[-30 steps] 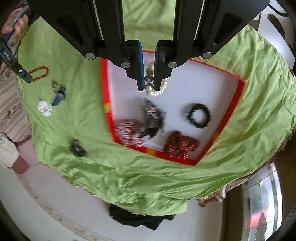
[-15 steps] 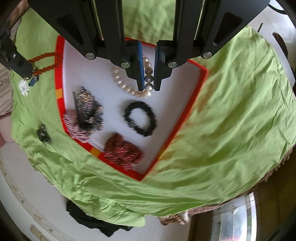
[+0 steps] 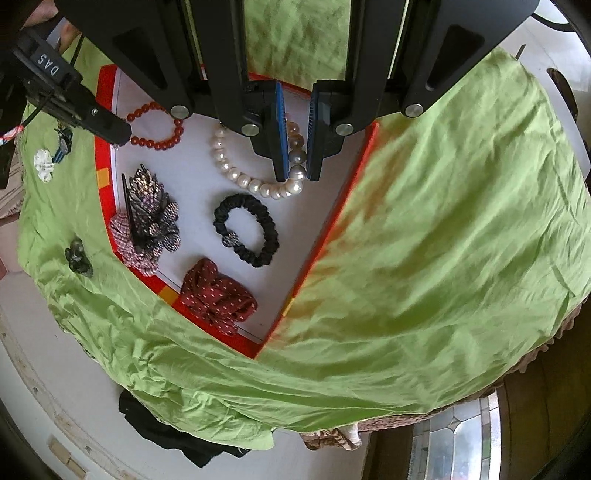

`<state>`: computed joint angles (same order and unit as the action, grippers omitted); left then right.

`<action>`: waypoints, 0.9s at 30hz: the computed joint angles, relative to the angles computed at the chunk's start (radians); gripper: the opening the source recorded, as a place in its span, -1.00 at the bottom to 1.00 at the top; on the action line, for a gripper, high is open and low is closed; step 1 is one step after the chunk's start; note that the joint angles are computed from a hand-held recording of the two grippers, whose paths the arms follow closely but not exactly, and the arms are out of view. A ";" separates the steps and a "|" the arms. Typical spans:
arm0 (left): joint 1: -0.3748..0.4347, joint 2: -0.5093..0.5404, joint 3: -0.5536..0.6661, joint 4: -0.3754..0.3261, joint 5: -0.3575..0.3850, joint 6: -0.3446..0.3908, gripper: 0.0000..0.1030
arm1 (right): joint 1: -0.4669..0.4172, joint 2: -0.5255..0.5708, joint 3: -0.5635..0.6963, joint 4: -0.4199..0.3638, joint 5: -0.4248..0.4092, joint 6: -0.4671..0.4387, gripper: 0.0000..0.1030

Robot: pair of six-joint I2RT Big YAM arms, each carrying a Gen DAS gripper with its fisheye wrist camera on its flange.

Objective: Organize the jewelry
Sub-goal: 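Carry pearl and red bead bracelets into the tray and release both, then withdraw both open tools and move toward the blue-strap watch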

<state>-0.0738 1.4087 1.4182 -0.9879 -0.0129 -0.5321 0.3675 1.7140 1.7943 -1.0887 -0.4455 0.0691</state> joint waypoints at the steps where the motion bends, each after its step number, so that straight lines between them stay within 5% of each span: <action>1: 0.001 -0.001 0.000 0.000 -0.003 -0.003 -0.82 | 0.004 0.001 -0.001 -0.002 0.001 -0.004 -0.83; 11: -0.010 -0.030 0.013 -0.014 -0.058 0.000 -0.80 | 0.039 -0.013 -0.036 0.001 0.010 -0.041 -0.82; 15: -0.035 -0.054 0.022 -0.028 -0.114 -0.001 -0.24 | 0.021 -0.039 -0.051 0.015 0.010 -0.018 -0.21; 27: -0.223 -0.106 0.075 -0.108 -0.307 -0.016 -0.05 | -0.101 -0.243 -0.234 0.048 0.045 -0.112 -0.06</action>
